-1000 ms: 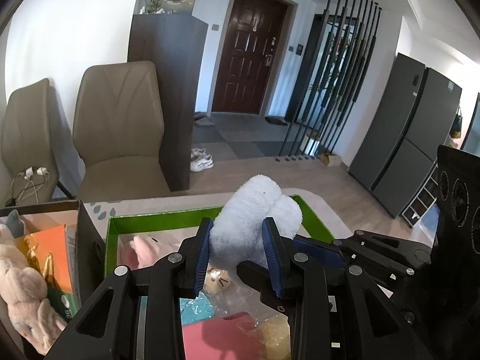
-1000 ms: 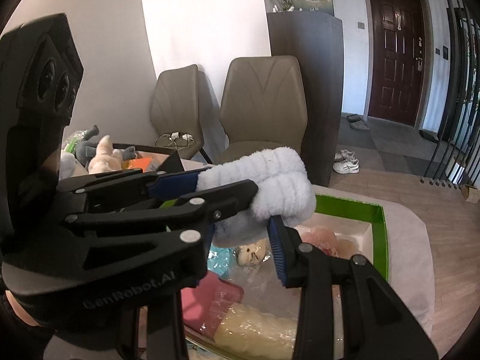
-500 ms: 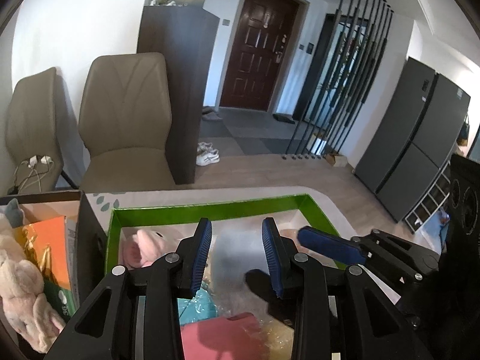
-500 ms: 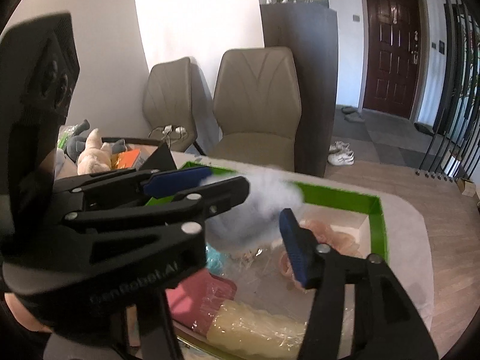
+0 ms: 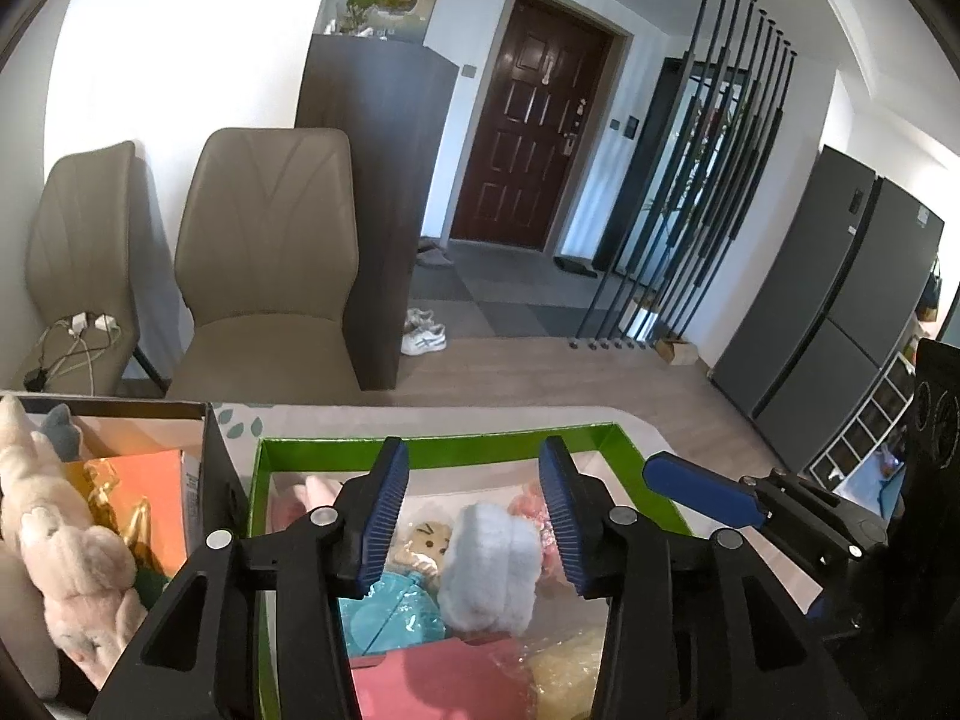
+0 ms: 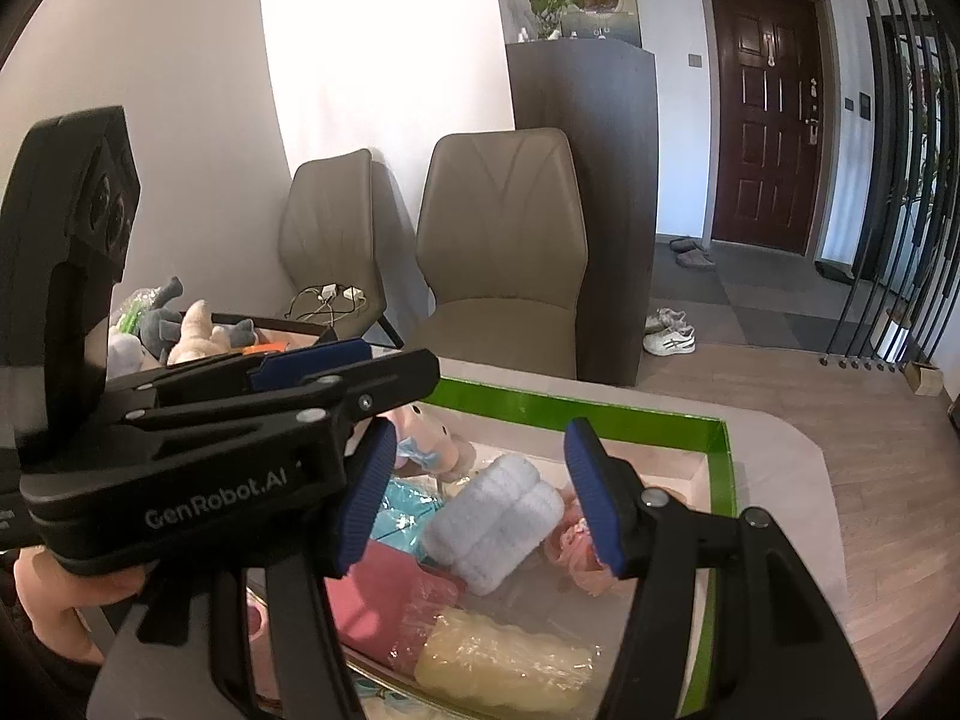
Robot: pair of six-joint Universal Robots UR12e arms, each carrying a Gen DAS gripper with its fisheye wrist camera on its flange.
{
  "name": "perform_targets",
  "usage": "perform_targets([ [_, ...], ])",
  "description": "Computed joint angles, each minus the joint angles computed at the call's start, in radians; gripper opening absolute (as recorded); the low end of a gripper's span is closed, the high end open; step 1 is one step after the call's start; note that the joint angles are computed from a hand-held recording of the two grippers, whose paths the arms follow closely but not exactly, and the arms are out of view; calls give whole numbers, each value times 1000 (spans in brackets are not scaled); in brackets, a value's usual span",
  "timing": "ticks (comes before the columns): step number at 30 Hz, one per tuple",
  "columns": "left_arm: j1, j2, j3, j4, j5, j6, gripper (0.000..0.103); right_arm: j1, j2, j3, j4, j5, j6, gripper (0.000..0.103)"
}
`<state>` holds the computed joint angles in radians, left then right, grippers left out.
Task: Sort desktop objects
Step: 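Open the left gripper to release the towel inside the green box, then withdraw the left gripper from the green box back over the table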
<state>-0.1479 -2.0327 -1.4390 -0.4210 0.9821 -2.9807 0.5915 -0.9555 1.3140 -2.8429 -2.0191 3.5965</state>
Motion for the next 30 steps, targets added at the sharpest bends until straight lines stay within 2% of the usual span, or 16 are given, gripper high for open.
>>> perform_targets([
  [3, 4, 5, -4, 11, -4, -2, 47, 2, -7, 7, -7, -9, -2, 59],
  [5, 6, 9, -8, 22, -5, -4, 54, 3, -11, 11, -12, -13, -3, 61],
  [8, 9, 15, -15, 47, -4, -17, 62, 8, -15, 15, -26, -27, -5, 74],
  [12, 14, 19, -17, 54, -2, -42, 75, 14, -23, 24, -43, -50, -6, 79],
  [14, 16, 24, -21, 62, 5, -52, 84, 18, -25, 24, -43, -71, 0, 88],
  [17, 14, 35, -35, 88, 37, -55, 93, 25, -28, 24, -47, -104, -2, 94],
  [23, 11, 53, -61, 129, 65, -53, 94, 41, -28, 17, -29, -175, -4, 100],
  [30, 17, 72, -92, 177, 42, -84, 94, 58, -36, 24, -35, -219, -6, 101],
])
